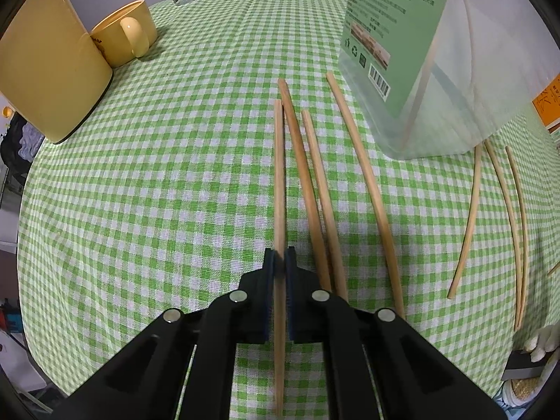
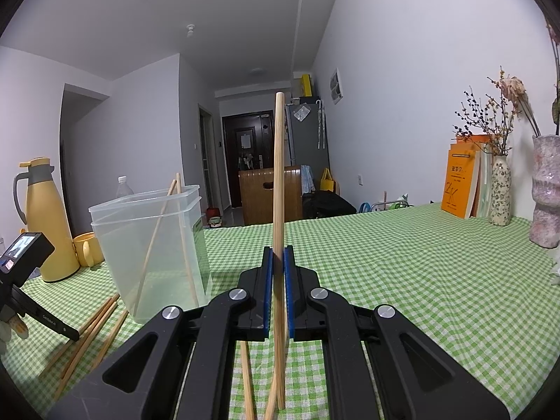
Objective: Organize utensils
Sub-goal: 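Lift the grasped chopstick upright with the left tool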
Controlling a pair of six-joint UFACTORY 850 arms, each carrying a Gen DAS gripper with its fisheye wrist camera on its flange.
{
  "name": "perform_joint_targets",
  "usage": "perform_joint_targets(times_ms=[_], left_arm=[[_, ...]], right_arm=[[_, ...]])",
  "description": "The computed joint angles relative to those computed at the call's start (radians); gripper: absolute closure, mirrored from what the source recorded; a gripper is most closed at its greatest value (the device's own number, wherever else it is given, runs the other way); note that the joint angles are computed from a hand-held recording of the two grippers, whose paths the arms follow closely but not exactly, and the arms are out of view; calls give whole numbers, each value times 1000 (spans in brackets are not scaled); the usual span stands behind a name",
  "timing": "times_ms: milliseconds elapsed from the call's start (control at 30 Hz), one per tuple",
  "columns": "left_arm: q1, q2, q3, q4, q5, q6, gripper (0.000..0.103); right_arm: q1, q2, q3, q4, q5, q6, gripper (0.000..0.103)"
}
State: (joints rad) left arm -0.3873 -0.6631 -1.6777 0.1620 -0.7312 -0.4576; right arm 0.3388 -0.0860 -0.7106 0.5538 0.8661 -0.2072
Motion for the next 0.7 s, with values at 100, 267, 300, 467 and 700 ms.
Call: perform_joint_targets(times_ms=[100,267,300,467,700], left_arm=[[-4,27,34,19,34,-27,99],[-11,114,128,116,159,-137,99],[-14,131,146,154,182,-175,99],[-20,213,228,331,282,-360,99],[-59,308,314,829,313,-846,99]], right_arm=[[0,0,1,-2,2,2,96],[0,1,3,-3,3,3,96],[0,1,3,-4,4,4,96],[1,1,3,-3,4,4,96],[2,2,4,-2,5,3,96]])
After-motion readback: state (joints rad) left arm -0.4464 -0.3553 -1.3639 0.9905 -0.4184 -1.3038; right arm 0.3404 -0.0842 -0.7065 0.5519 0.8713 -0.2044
